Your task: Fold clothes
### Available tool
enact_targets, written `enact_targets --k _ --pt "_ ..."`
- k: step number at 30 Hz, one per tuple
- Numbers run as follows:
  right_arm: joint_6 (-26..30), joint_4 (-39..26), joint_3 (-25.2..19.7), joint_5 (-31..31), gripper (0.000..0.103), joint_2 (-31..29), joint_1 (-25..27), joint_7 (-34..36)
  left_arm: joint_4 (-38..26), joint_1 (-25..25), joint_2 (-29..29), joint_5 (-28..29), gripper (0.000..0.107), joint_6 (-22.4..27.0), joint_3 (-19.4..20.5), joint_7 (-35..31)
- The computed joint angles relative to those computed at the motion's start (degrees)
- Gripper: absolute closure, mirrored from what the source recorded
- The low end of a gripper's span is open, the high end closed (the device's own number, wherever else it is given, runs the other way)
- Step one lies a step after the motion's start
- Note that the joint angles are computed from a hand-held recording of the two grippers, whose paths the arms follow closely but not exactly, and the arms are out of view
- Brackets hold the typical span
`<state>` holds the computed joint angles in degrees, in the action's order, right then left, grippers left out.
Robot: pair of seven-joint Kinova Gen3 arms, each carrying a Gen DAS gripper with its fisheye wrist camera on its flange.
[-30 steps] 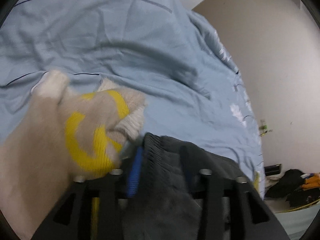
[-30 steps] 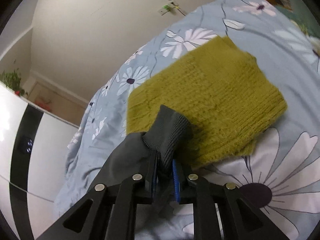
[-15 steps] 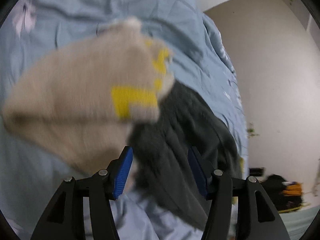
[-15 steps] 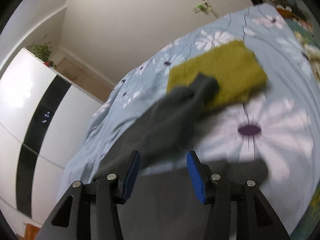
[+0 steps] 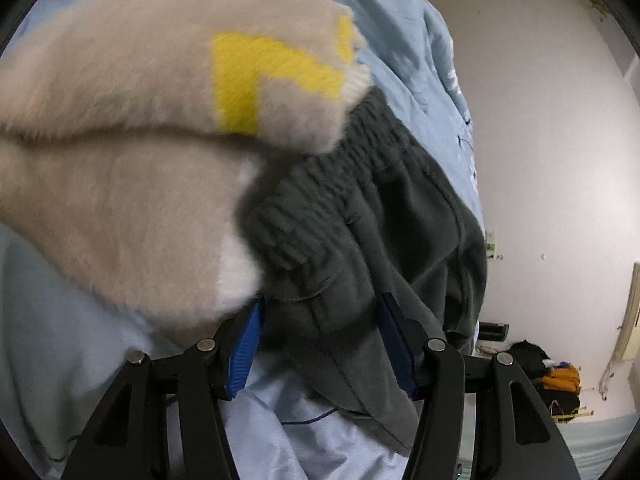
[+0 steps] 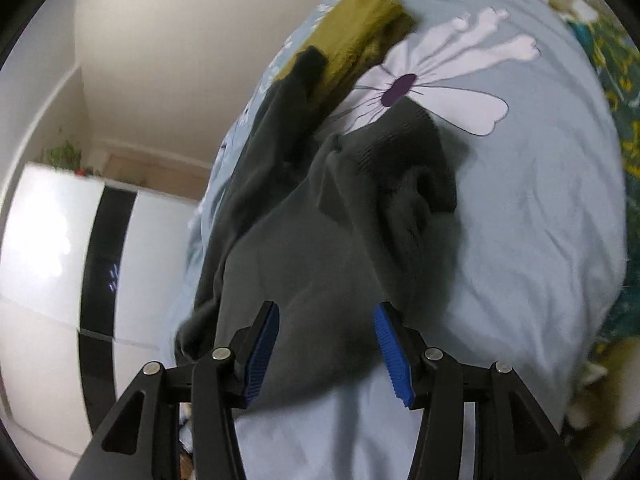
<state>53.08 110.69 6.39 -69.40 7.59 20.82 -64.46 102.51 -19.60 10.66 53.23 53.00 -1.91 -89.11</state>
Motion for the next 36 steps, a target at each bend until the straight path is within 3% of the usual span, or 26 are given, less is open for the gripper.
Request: enact_targets --k 3,10,14,18,20,23,25,28,29,34,36 --pt "0.0 1.6 0.4 -2.9 0.049 0.3 0.8 0.2 1.0 0.0 -1.1 0.6 0.049 -0.6 -0.2 -0.1" --pt "-3.6 5.8 2.7 -2.9 0.048 -4.6 1.2 1.1 1.0 1.2 -1.2 -0.6 0.05 -1.8 -0.2 1.4" --pt "-1.0 6.4 3.4 -5.6 0.048 -2.0 1.8 2.9 1.2 1.5 -1.2 -0.6 0.05 -2.3 0.0 2.0" --pt "-1.2 5.1 1.3 -8.2 0.048 1.4 0.8 4.3 2.1 1.1 -1.6 0.2 0.051 -1.8 -0.3 1.6" --pt "-1.0 4.7 0.4 -9.9 0.048 2.7 0.7 4.7 2.2 1.0 -1.7 0.2 0.057 -1.5 -0.4 1.8" --pt "-1.3 3.4 -0.7 -10.0 0.049 3.7 0.0 4.5 2.3 1.2 -1.7 0.5 0.076 -1.6 -0.3 1.5" --pt "-1.8 2.5 -1.2 -8.9 0.057 3.7 -0.5 3.7 2.5 1.3 -2.1 0.8 0.084 -1.8 -0.4 1.4" --pt "-2.7 2.6 -1.6 -9.9 0.088 3.1 -0.6 3.9 3.4 1.3 -3.7 1.4 0.095 -2.4 -0.7 0.8" --pt "-2.5 3.0 -1.5 -10.8 0.093 2.9 -0.3 4.5 3.8 1.3 -4.3 1.7 0.096 -2.6 -0.9 0.5" --pt "-1.6 4.3 -0.3 -15.2 0.098 -1.0 0.3 9.3 4.0 2.7 -9.0 2.8 0.101 -4.3 -1.9 -0.4" --pt "-0.9 4.5 0.7 -16.3 0.098 -3.4 0.3 11.4 4.6 2.3 -12.1 3.3 0.102 -2.8 -3.7 -2.7"
